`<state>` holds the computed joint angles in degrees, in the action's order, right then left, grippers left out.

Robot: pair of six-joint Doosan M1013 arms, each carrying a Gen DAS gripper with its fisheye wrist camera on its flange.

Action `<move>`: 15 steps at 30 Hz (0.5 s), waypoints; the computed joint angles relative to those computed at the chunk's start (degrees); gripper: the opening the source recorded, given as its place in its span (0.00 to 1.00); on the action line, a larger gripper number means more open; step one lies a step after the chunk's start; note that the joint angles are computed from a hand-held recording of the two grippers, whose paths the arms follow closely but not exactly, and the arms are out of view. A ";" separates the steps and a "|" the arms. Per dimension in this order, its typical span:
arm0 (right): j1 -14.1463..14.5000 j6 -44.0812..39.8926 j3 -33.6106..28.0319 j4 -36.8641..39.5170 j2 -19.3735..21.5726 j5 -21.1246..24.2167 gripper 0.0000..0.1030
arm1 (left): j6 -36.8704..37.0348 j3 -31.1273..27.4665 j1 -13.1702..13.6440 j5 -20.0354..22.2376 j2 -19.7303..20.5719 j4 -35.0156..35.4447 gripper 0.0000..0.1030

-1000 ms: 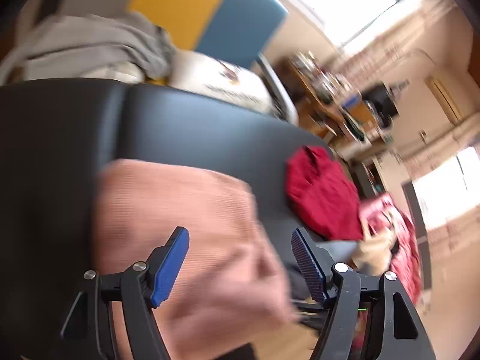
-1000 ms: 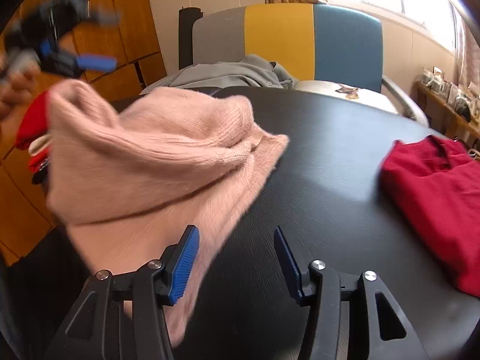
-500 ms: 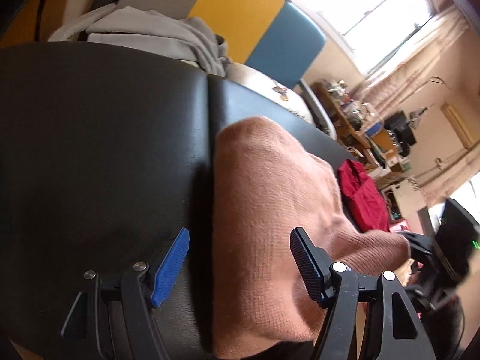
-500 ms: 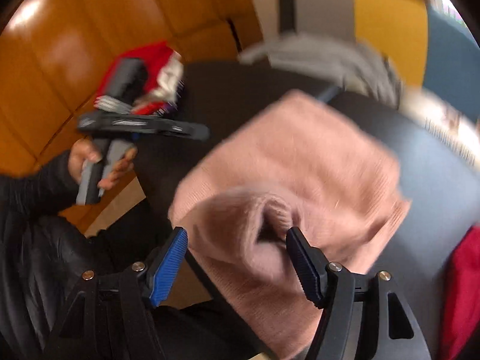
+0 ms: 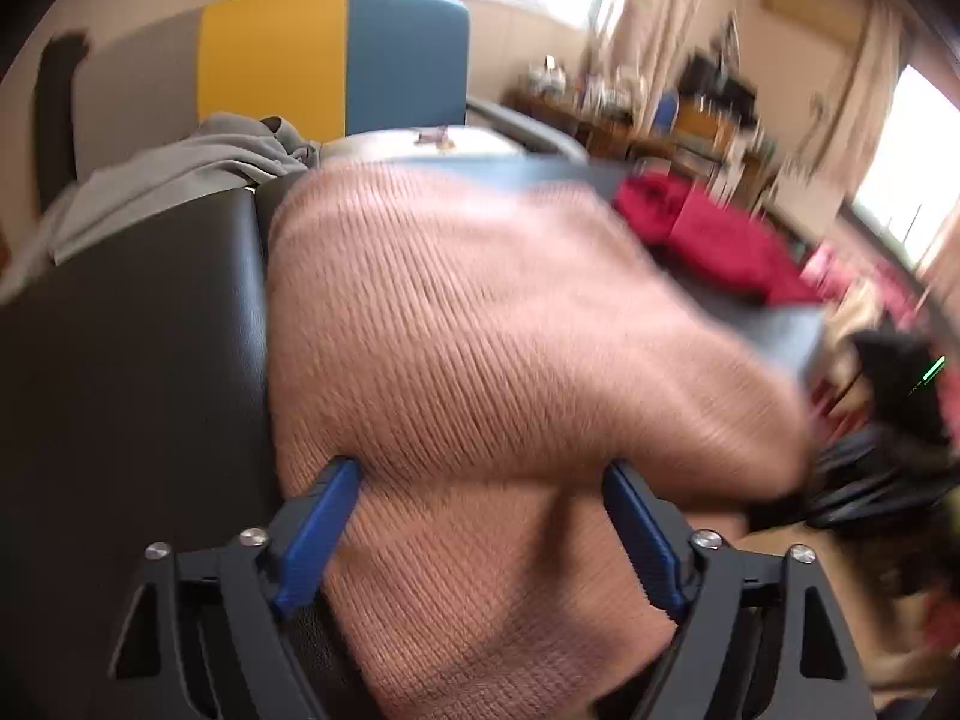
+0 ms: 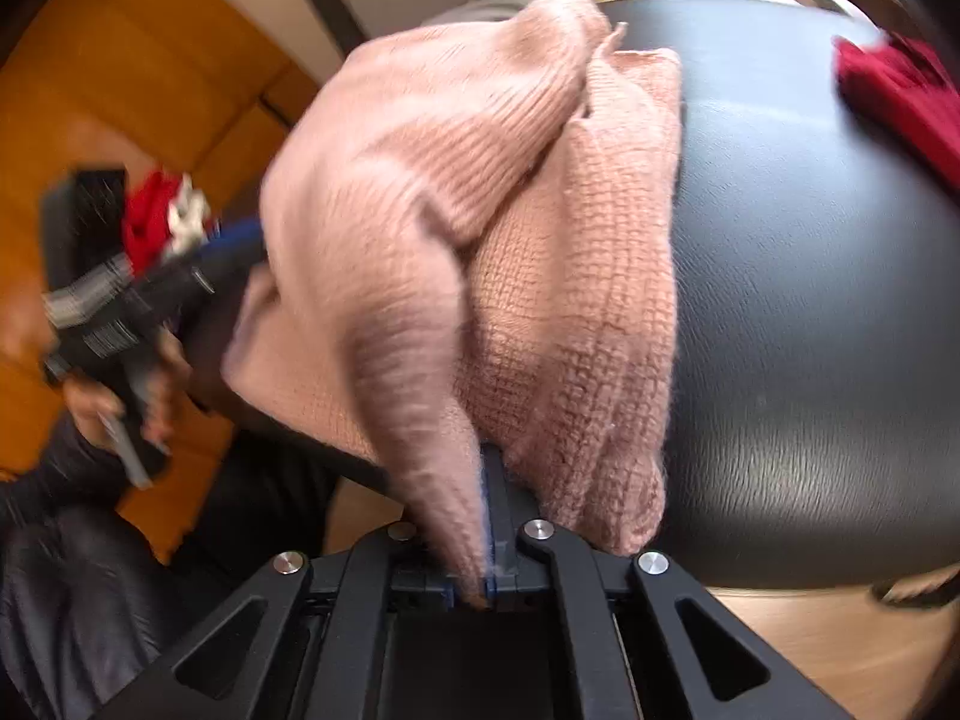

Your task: Fold clothes

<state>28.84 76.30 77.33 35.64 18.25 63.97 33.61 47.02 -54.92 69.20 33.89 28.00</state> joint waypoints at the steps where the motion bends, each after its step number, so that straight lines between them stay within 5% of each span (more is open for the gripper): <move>1: -0.23 -0.30 1.25 1.64 -0.74 -1.52 0.08 | 0.95 -0.47 -0.27 0.97 0.46 0.60 0.85; 5: -2.39 -1.52 1.50 7.82 -1.44 2.06 0.23 | 2.17 -0.43 -0.81 1.72 0.74 1.95 0.87; 10: -5.02 -2.46 1.17 12.01 -4.03 -3.95 0.30 | -2.06 2.61 -0.58 -1.71 -0.82 2.06 0.89; 15: -4.83 -2.39 -0.38 22.90 -0.86 -9.08 0.35 | -2.89 2.93 -1.11 -2.24 -1.21 3.06 0.89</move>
<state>24.01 73.91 76.94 58.55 17.39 54.89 30.72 49.94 -56.04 66.96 32.69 31.06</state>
